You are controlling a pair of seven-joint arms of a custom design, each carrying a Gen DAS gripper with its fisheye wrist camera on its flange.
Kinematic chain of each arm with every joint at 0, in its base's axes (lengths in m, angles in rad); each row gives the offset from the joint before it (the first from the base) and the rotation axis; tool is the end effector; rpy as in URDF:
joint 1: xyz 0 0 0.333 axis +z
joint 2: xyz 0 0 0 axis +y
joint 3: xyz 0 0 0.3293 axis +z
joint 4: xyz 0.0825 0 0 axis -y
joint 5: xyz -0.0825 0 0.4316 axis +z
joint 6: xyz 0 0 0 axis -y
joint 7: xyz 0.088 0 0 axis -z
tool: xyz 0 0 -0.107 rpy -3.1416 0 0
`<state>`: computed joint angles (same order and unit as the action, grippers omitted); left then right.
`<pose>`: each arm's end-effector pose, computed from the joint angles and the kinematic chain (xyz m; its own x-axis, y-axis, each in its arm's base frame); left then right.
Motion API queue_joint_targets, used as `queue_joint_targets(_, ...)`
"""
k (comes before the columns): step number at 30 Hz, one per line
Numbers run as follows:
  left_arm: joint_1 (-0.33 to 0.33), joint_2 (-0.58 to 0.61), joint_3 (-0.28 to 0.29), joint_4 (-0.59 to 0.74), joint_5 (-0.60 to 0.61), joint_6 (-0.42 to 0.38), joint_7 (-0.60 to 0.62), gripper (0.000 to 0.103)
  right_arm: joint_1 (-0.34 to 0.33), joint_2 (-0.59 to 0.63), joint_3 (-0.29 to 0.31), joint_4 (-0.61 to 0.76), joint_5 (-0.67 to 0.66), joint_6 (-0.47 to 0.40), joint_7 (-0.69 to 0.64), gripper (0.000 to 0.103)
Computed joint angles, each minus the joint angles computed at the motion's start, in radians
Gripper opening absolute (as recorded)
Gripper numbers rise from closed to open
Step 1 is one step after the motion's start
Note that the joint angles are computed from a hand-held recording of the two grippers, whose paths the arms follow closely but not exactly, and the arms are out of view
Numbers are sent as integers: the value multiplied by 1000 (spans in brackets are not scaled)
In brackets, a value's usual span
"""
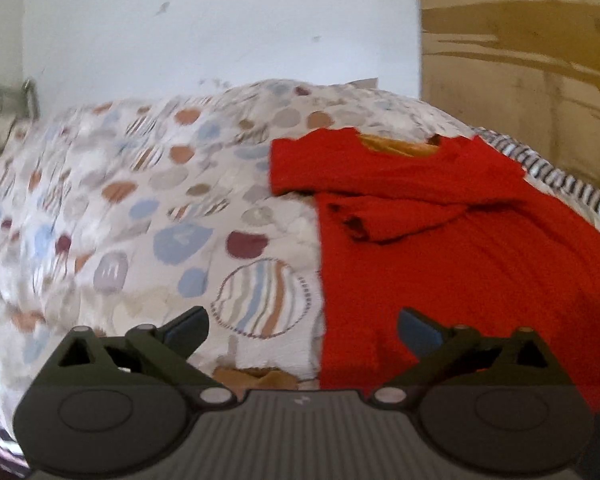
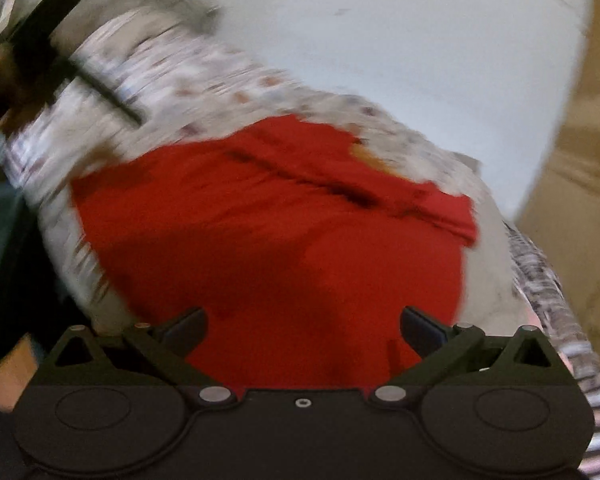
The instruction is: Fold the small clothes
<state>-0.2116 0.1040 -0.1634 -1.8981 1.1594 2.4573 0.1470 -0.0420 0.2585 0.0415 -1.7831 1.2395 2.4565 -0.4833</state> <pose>0.6231 -0.2423 0.4897 0.3172 -0.9440 -0.0912 -0.5594 -0.1086 -0.8218 0.7095 -0.0029 0.4454 0.7988 -0.5023 0.3311 -0.0657 -0.6199 -0.7819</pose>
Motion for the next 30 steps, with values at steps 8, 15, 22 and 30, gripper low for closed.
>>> queue_joint_targets(8, 0, 24, -10, 11, -151, 92, 147, 102, 61, -23, 48, -117, 137, 204, -418, 102)
queue_joint_targets(15, -4, -8, -1, -37, -106, 167, 119, 102, 80, -8, 41, -96, 334, 241, -632, 95)
queue_joint_targets(22, -34, -19, -17, -62, 218, 134, 7, 102, 40, -46, 10, -118, 275, 33, -567, 50)
queue_joint_targets(30, -25, -19, -16, -77, 298, 273, -20, 102, 26, 12, -7, 31, 156, -135, -224, 14)
